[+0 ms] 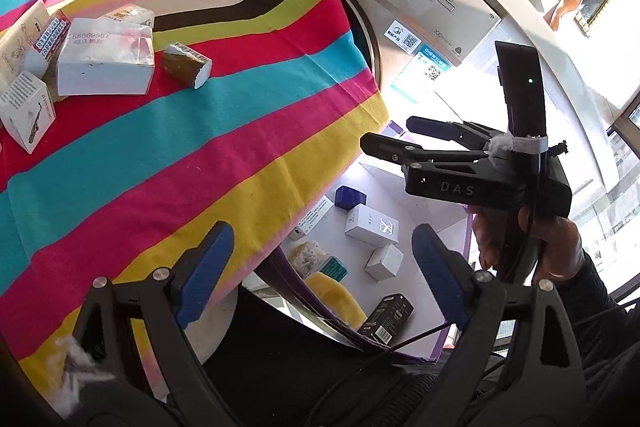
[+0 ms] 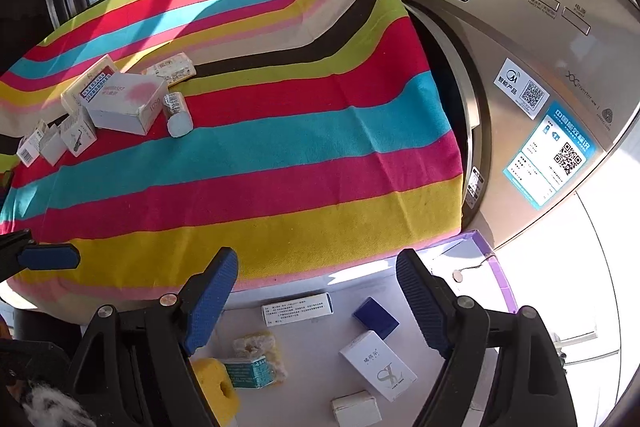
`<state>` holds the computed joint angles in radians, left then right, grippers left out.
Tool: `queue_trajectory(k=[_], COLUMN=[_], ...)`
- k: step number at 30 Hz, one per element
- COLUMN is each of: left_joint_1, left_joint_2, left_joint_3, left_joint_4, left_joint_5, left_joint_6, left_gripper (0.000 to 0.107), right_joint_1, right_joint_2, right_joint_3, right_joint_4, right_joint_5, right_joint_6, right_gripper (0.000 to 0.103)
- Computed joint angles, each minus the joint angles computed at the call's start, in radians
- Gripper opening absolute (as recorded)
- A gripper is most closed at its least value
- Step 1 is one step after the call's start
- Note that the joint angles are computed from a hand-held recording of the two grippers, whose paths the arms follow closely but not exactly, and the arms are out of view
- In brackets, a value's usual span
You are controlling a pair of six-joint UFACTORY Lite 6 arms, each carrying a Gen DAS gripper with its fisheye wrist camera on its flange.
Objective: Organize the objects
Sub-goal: 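Move both tools back over the boxes on the table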
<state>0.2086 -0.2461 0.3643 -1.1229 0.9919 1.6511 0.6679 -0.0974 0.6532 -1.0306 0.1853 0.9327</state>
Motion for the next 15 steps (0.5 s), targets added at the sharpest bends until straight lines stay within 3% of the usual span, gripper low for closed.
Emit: queue_trajectory(k=[7,10,12,13,15], left_joint_1=[0.214,0.511,0.72,0.795,0.82], left_joint_2=[-0.091,-0.336,-0.45,-0.456,-0.363], left_joint_3=[0.02,-0.004,-0.034,-0.058,-0.067], left_joint_4=[0.043,-0.005,-0.117,-0.195,-0.264], left_joint_5=[-0.07,0.105,0.216,0.254,0.202], left_joint_6=[0.03,0.147,0.244,0.321,0.464], left_gripper=[0.092,0.094,0.103,0.103,0.103], right_joint_1=[0.204,0.312,0.391,0.422,0.448], right_joint_2=[-0.048,-0.107,-0.125,-0.126,-0.097], right_joint_3=[0.005,0.004,-0.003,-0.02,-0.029], right_joint_4=[-0.573,-0.703,-0.791,-0.881,-1.032], right_joint_5=[0.163,0.253,0.342,0.375,0.365], right_joint_6=[0.614,0.778,0.907,1.012,1.176], right_gripper=[0.083,0.085,0.103,0.103,0.103])
